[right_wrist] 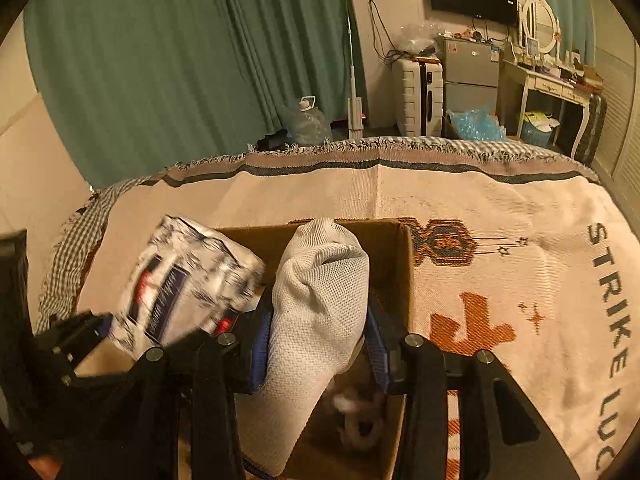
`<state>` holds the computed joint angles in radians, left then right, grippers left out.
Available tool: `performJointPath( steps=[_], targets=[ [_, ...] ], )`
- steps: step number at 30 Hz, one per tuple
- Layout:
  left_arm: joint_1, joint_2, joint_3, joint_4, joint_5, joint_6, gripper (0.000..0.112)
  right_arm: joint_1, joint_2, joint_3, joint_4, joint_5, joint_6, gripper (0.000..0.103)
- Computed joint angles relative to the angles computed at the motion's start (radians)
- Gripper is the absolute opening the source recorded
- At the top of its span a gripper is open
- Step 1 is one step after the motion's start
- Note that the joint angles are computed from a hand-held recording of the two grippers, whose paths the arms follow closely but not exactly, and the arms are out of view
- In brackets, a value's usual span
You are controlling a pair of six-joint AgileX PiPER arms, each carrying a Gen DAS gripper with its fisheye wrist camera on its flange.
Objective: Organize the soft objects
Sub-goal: 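Carry the sock and floral pack into the box and open both grippers, then withdraw both grippers and move toward the small white plastic toys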
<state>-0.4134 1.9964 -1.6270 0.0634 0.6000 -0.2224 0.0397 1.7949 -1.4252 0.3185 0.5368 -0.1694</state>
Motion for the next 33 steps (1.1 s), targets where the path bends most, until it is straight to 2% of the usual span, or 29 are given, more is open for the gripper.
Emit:
performJointPath(
  steps=[1,2,3,4,6,11,15,18,21,22,23,25,28,33],
  targets=[
    [-0.016,0.0,0.005,0.074,-0.009,-0.057,0.08,0.003,0.008,-0.004,-0.011,-0.006,0.011,0.046],
    [-0.028,-0.007,0.022,0.136,-0.028,-0.1,0.083,0.008,0.009,-0.004,-0.03,-0.013,0.033,0.052],
    [-0.032,-0.019,0.043,0.169,-0.048,-0.119,0.083,0.01,0.008,-0.004,-0.041,-0.02,0.049,0.062],
    [-0.024,-0.021,0.046,0.163,-0.057,-0.105,0.083,0.01,0.0,0.005,-0.044,-0.03,0.059,0.066],
    [-0.017,-0.041,0.054,0.145,-0.05,-0.096,0.083,0.005,-0.018,0.01,-0.03,-0.025,0.057,0.068],
    [-0.008,-0.156,0.083,0.136,-0.018,-0.128,0.083,0.008,-0.114,0.005,-0.107,0.027,0.147,0.068],
    [-0.028,-0.316,0.114,0.15,0.017,-0.13,0.083,0.026,-0.242,-0.025,-0.183,0.126,0.225,0.068],
    [-0.065,-0.476,0.148,0.197,0.051,-0.156,0.083,0.041,-0.348,-0.08,-0.185,0.26,0.248,0.068],
    [-0.095,-0.574,0.133,0.232,0.113,-0.159,0.083,0.089,-0.457,-0.12,-0.266,0.356,0.335,0.068],
    [-0.106,-0.617,0.137,0.253,0.132,-0.162,0.085,0.107,-0.484,-0.127,-0.291,0.379,0.358,0.068],
    [-0.121,-0.652,0.141,0.277,0.154,-0.173,0.094,0.139,-0.522,-0.145,-0.332,0.422,0.391,0.069],
    [-0.15,-0.708,0.15,0.329,0.192,-0.218,0.097,0.186,-0.566,-0.165,-0.388,0.477,0.428,0.071],
    [-0.165,-0.787,0.186,0.376,0.229,-0.262,0.097,0.322,-0.63,-0.177,-0.543,0.57,0.528,0.077],
    [-0.105,-0.88,0.303,0.293,0.226,-0.207,0.097,0.614,-0.725,-0.086,-0.822,0.677,0.754,0.095]
  ],
)
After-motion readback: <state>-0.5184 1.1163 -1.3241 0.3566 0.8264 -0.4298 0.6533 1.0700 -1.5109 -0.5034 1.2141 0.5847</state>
